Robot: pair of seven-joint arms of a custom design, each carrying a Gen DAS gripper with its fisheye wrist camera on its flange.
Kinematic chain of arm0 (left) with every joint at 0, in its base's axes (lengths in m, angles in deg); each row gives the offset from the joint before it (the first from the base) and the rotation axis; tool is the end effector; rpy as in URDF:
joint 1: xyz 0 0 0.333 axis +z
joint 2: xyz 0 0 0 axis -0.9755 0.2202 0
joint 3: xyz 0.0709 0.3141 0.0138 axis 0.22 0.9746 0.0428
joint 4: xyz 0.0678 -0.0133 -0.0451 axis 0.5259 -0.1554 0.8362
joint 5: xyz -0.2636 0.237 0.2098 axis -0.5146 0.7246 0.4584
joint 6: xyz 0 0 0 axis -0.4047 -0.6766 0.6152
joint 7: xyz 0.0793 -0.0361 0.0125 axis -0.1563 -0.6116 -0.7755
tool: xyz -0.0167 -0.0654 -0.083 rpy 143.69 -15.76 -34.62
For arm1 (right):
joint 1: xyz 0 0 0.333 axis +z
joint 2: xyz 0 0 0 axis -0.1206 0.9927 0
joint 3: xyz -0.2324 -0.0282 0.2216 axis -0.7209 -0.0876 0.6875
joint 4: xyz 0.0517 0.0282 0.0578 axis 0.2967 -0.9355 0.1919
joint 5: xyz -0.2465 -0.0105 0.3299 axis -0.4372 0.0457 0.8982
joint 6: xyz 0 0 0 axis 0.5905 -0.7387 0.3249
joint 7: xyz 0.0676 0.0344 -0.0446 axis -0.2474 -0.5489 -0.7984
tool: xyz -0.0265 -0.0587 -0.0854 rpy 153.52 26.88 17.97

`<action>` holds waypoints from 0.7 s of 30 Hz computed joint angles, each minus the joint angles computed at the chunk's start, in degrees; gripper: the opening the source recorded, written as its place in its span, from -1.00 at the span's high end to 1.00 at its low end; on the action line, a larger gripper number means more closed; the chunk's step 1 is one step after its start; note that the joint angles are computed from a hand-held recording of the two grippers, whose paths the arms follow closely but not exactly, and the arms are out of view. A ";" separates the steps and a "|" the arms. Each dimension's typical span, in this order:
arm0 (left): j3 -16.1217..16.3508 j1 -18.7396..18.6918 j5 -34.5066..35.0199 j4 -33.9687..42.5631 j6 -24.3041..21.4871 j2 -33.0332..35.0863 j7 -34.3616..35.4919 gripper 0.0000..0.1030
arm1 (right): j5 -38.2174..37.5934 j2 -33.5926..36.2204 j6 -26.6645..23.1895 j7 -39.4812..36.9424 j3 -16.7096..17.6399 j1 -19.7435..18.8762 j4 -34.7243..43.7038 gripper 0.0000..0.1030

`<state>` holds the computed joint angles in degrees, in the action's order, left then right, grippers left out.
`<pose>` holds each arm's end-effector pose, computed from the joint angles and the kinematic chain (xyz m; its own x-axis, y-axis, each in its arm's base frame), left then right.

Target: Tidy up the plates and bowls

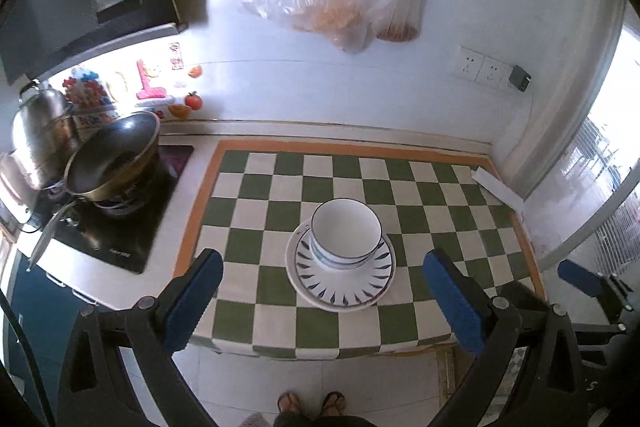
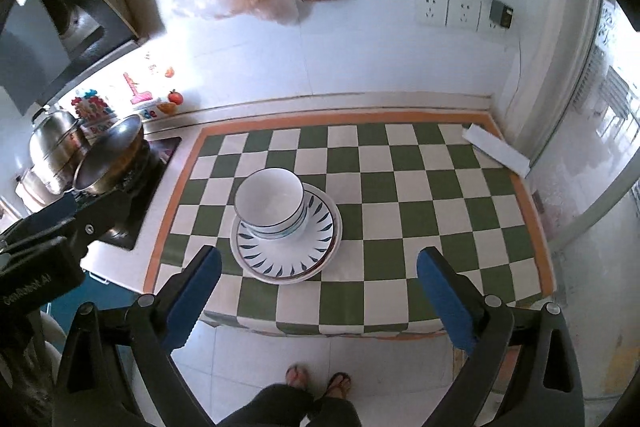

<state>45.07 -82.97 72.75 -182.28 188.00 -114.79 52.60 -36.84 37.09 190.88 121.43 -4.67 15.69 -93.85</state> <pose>0.4502 -0.1595 0.6201 0.0176 -0.9967 0.0795 -0.7468 -0.0660 -0.6618 0.4753 0.3193 0.5906 0.0794 -0.9888 -0.1261 -0.8130 0.0089 -0.5821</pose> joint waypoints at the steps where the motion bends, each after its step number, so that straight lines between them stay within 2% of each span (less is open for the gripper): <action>1: -0.52 0.31 0.67 -0.74 -0.46 -1.44 -0.73 -0.99 | -0.07 -1.32 0.00 0.04 0.12 0.15 -0.82 -0.95; 11: -1.03 -0.67 1.94 -5.73 -3.46 -12.39 -0.16 -0.99 | -4.35 -12.23 -3.04 6.55 4.62 -0.56 -6.17 -0.95; 15: -1.66 -0.32 2.68 -7.60 -4.25 -16.54 -0.09 -0.99 | -5.13 -15.52 -4.50 8.73 6.23 -0.84 -7.52 -0.95; 21: -1.05 -1.96 1.26 -9.86 -5.62 -20.63 1.20 -0.99 | -6.56 -19.12 -6.68 11.83 8.29 -1.32 -8.96 -0.95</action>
<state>44.03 -84.93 74.01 -192.14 182.39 -135.43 53.80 -43.39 17.96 184.20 133.27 3.62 14.38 -102.82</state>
